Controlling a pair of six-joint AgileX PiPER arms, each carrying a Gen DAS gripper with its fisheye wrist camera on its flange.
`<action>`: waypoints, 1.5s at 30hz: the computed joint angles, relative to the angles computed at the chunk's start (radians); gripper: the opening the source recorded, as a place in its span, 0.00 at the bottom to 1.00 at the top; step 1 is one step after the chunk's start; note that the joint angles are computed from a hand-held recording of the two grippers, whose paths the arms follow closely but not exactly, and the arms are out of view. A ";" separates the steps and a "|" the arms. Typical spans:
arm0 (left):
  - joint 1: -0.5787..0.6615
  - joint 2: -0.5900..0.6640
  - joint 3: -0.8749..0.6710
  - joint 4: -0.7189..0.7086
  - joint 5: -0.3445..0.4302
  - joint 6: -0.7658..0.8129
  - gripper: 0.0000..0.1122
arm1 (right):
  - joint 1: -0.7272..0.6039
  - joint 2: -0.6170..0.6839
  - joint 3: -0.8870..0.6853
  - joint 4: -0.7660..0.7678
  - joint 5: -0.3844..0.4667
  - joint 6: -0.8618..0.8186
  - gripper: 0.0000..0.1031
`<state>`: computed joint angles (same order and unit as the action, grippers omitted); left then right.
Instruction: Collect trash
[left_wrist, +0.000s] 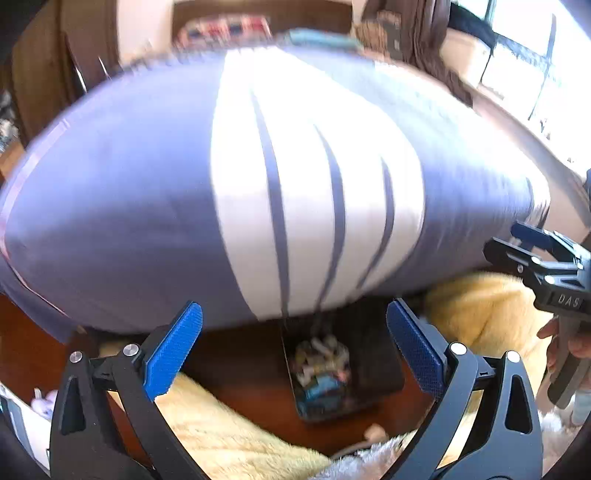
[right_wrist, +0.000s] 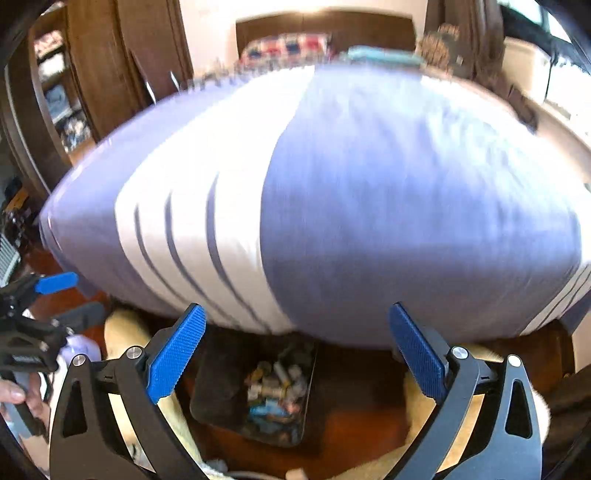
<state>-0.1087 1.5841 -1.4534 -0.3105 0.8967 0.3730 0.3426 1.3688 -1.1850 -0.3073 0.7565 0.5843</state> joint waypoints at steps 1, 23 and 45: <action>0.004 -0.015 -0.017 0.006 -0.002 -0.014 0.85 | 0.013 -0.015 -0.016 -0.032 0.009 0.023 0.97; -0.022 -0.188 -0.298 0.112 -0.067 -0.180 0.85 | 0.275 -0.136 -0.345 -0.603 0.242 0.333 0.97; -0.005 -0.221 -0.326 0.065 -0.046 -0.146 0.85 | 0.380 -0.158 -0.348 -0.698 0.307 0.392 0.97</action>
<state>-0.1133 1.3630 -1.7793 -0.2457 0.8502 0.2267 0.7229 1.2108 -1.5335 -1.0050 1.0632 0.9765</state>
